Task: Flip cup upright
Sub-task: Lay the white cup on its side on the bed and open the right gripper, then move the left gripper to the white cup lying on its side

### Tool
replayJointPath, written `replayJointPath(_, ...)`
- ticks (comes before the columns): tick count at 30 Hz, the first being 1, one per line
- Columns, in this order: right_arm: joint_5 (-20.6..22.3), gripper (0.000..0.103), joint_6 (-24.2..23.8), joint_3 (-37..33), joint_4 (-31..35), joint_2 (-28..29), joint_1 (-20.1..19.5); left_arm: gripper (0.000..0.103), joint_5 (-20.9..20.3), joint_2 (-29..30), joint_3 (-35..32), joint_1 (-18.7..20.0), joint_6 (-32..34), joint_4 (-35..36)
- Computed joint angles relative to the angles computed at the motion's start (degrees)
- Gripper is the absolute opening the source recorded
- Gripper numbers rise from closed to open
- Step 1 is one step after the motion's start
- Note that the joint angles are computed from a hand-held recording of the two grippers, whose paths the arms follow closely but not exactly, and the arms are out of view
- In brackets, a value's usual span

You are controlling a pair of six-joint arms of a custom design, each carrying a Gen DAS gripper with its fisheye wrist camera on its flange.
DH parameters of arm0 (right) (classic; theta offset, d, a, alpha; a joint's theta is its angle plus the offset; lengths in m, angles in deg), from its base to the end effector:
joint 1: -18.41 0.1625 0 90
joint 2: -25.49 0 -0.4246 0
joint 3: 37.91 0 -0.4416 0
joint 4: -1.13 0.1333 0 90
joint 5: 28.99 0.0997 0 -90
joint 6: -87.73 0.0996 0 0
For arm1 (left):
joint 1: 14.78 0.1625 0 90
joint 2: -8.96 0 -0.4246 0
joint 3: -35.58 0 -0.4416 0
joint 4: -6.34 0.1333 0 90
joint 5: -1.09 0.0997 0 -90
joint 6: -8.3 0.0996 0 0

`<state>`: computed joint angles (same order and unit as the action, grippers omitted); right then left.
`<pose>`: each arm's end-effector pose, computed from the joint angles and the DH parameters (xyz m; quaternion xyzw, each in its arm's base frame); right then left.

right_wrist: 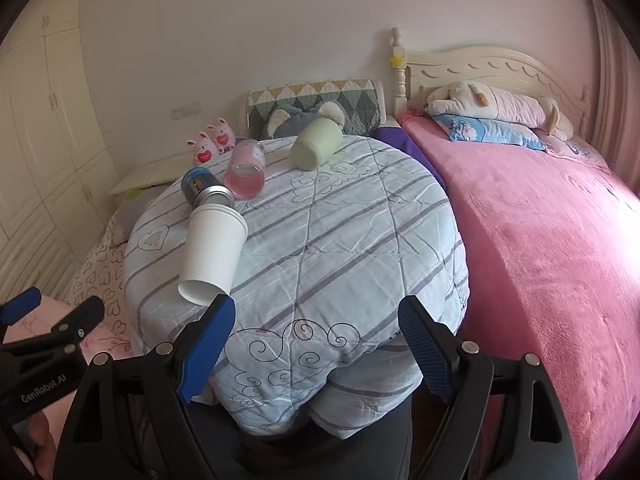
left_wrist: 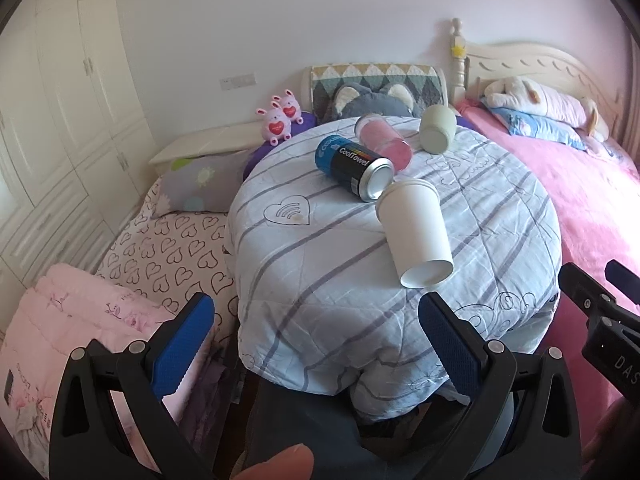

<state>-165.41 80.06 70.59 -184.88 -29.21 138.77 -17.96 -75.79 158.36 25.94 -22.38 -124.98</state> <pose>0.3692 -0.5094 0.1688 0.1452 -0.8569 0.3968 0.2954 -0.2216 -0.4908 0.2865 0.1151 0.8060 -0.3906 0.4295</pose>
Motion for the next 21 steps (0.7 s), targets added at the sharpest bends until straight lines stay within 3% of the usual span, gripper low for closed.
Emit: replayJointPath(21, 1.2, 0.085, 0.3, 0.4, 1.3, -0.1, -0.5, 0.103, -3.8, 0.2, -0.3, 1.1, -0.2, -0.3)
